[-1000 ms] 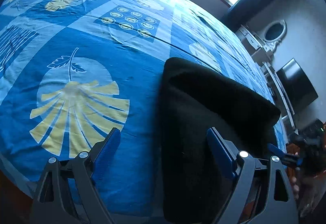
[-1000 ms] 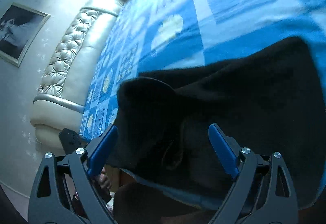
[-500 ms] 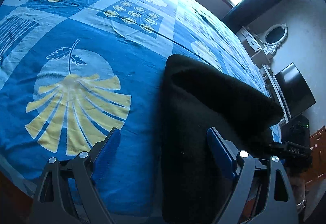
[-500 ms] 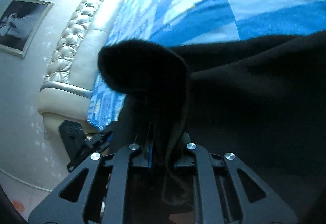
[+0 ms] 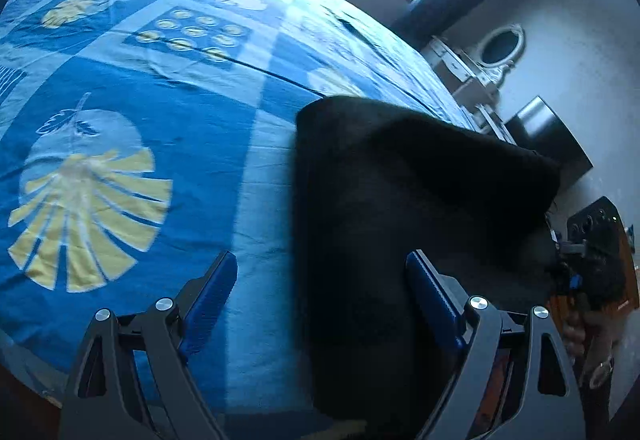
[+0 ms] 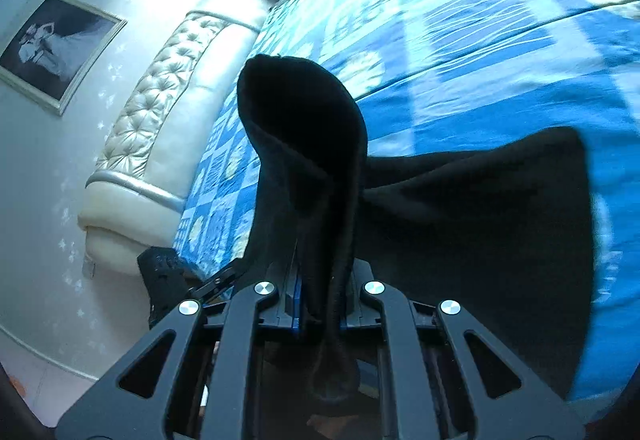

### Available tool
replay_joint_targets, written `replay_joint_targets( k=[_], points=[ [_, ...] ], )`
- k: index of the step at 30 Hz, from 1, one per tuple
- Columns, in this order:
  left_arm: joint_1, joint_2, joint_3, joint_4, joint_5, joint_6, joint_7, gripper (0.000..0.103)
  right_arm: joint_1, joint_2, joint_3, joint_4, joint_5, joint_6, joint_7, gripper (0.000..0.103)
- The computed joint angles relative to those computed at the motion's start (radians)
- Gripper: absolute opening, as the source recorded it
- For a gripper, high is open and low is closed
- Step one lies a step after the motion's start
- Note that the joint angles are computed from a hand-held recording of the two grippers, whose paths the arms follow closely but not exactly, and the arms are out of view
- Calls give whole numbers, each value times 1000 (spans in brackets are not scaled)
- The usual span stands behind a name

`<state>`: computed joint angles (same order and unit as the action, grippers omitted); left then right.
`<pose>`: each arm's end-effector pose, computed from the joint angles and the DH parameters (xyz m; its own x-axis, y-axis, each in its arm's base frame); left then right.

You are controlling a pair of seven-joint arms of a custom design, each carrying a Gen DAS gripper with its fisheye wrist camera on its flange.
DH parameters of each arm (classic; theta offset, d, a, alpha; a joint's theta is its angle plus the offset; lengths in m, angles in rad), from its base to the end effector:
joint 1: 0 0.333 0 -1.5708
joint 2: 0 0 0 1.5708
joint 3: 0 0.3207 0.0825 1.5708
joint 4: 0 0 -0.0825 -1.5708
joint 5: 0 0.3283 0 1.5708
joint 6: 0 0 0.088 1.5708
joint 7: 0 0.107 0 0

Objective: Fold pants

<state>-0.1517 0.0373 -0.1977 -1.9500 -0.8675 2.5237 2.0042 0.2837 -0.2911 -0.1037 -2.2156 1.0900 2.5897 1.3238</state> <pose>0.5262 -0.1821 0.5432 -0.3193 -0.7821 0.5352 -0.8565 -0.0035 -0.5162 0.4524 0.0597 0.5869 -0.0310 -0.6265 -0.7788 -0.7887 0.4940 -0.3659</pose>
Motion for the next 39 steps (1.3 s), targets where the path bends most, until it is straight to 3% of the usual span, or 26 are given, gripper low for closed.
replay_joint_targets(
  k=[9,15,19,21,23,25,28,32,35,39],
  points=[
    [-19,15,-13,4,53,-17,-23,85,-32,-76,-57,-123,-11,-7,13,12],
    [-24,32,-14,7,108,-16,-52,85,-51,-66,-51,-165,-22,11,26,15],
    [-19,39,-14,9,123,-27,-51,85,-63,-99,-78,-215,34,27,9,34],
    [-17,39,-15,9,124,-29,-44,85,-63,-128,-102,-237,92,27,-23,51],
    [-15,41,-15,11,125,-32,-41,85,-101,-162,-75,-265,43,58,41,87],
    [-13,43,-13,19,135,-43,-59,85,-118,-189,-67,-293,-38,78,90,89],
    [1,38,-10,21,75,-68,-41,85,-43,-201,-166,-323,104,19,-2,89],
    [31,38,2,29,-54,-176,-27,85,-43,-167,-201,-336,244,-86,-90,89],
    [49,48,7,48,-111,-283,-10,85,-28,-137,-245,-334,412,-223,-226,92],
    [56,64,3,62,-152,-366,19,85,-73,-120,-198,-324,423,-232,-235,93]
  ],
)
